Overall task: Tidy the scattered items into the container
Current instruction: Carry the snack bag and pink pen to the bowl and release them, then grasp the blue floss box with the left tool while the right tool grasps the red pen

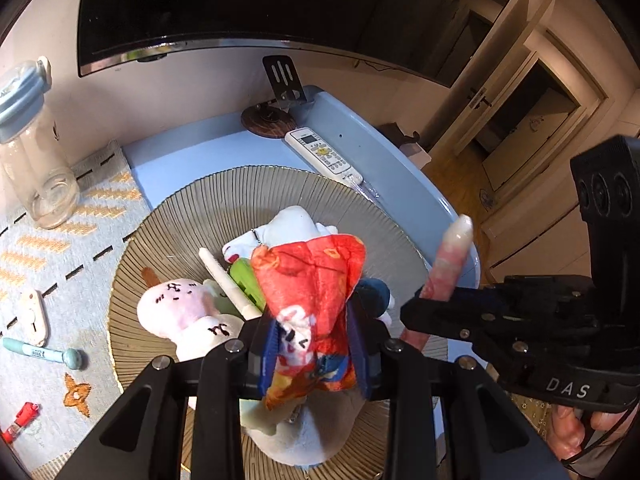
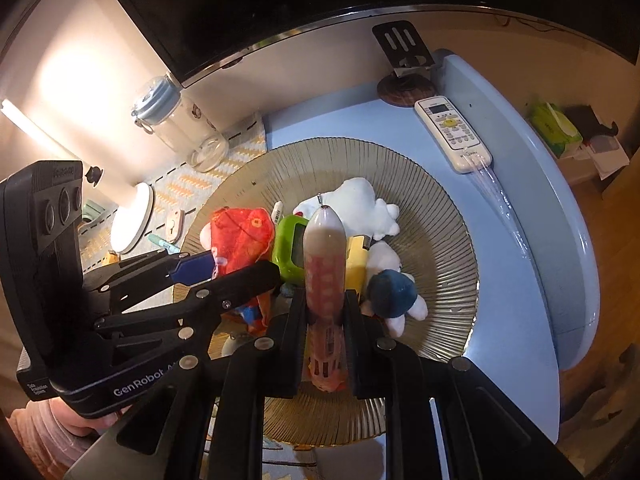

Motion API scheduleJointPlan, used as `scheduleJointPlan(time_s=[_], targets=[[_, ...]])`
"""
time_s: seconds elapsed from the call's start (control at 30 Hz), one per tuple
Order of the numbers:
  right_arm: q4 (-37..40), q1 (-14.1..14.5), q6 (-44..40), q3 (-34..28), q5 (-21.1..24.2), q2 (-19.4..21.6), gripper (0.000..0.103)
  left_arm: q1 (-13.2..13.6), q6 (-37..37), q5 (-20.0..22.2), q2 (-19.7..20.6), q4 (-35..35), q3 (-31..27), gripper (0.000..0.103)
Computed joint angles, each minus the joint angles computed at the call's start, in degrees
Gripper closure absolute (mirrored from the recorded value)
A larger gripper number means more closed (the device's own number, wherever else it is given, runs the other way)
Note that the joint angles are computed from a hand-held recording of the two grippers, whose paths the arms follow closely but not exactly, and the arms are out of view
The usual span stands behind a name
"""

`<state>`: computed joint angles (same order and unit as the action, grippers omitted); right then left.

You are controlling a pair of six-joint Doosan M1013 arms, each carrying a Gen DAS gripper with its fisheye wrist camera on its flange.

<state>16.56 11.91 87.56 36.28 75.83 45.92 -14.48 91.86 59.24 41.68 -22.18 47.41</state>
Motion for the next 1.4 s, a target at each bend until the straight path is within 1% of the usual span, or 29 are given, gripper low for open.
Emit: scheduleJointPlan(time_s=[0.07,0.1,0.13,0.17,0.2,0.23,0.27,0.3,0.43,0.53,0.7,0.8,0.87,0.9,1.17,1.27,1.3,1.4], targets=[[0.26,-0.07,0.19,-0.38,0.04,0.34,0.084,-0.16,-0.58,0.61,0.35,0.59,-0.46,0.076],[0.64,-0.18,0.38,-0.88,0.53,0.64,0.075,-0.2,-0.96,1.05,0.53,0.82,-0.73,0.074],[1.04,-0.34,0.49,-1.04,0.63,0.74,0.07,-0.15,-1.32,1.58,0.67,0.71,-0.93,0.071],[1.2,-0.48,0.63,-0.58,0.05,0.46,0.069,-0.08,-2.08,2.42,0.84,0.66,-1.27,0.064],[1.31,-0.62,0.79,-0.07,-0.51,0.13,0.068,-0.04,-3.49,2.95,0.88,1.29,-1.44,0.053],[1.39,-0.76,1.03,0.37,-0.9,-0.18,0.067,0.06,-4.29,2.68,0.65,1.47,-1.11,0.048],[1.45,-0.88,1.42,0.85,-1.26,-0.51,0.067,0.22,-4.35,1.44,0.0,1.08,-0.01,0.044],[1.49,-0.97,1.91,1.24,-1.48,-0.8,0.067,0.38,-4.31,0.34,-0.65,0.69,1.04,0.043],[2.11,-1.09,3.19,2.01,-1.77,-1.4,0.067,0.99,-4.58,-1.27,-2.78,0.43,3.86,0.043],[2.96,-0.59,3.38,2.45,-2.03,-1.83,0.066,1.59,-4.81,-2.34,-4.72,0.49,6.64,0.043],[5.07,1.24,2.07,1.63,-1.87,-1.67,0.066,3.05,-6.33,-4.03,-8.36,1.24,12.19,0.043],[6.22,2.8,0.23,-0.66,-0.36,-0.65,0.065,4.06,-7.96,-5.1,-10.62,2.5,15.52,0.043],[6.81,3.96,-0.89,-2.1,0.53,0.04,0.061,5.0,-9.51,-6.03,-12.38,3.42,18.25,0.043],[7.2,4.55,-1.25,-2.77,0.98,0.41,0.058,5.53,-10.5,-6.5,-13.27,3.97,19.74,0.043],[9.44,9.48,-2.32,-10.54,8.67,5.34,0.057,11.16,-20.4,-8.43,-20.01,9.31,31.49,0.043],[10.03,11.24,-1.56,-14.64,12.17,7.88,0.056,13.93,-21.63,-8.88,-21.98,8.56,35.07,0.043],[10.41,11.78,-1.24,-15.85,13.17,8.66,0.055,14.8,-22.1,-8.94,-22.4,8.5,35.92,0.04],[11.16,13.35,-0.31,-19.49,15.71,10.98,0.055,17.31,-22.24,-9.18,-23.24,7.71,37.86,0.036]])
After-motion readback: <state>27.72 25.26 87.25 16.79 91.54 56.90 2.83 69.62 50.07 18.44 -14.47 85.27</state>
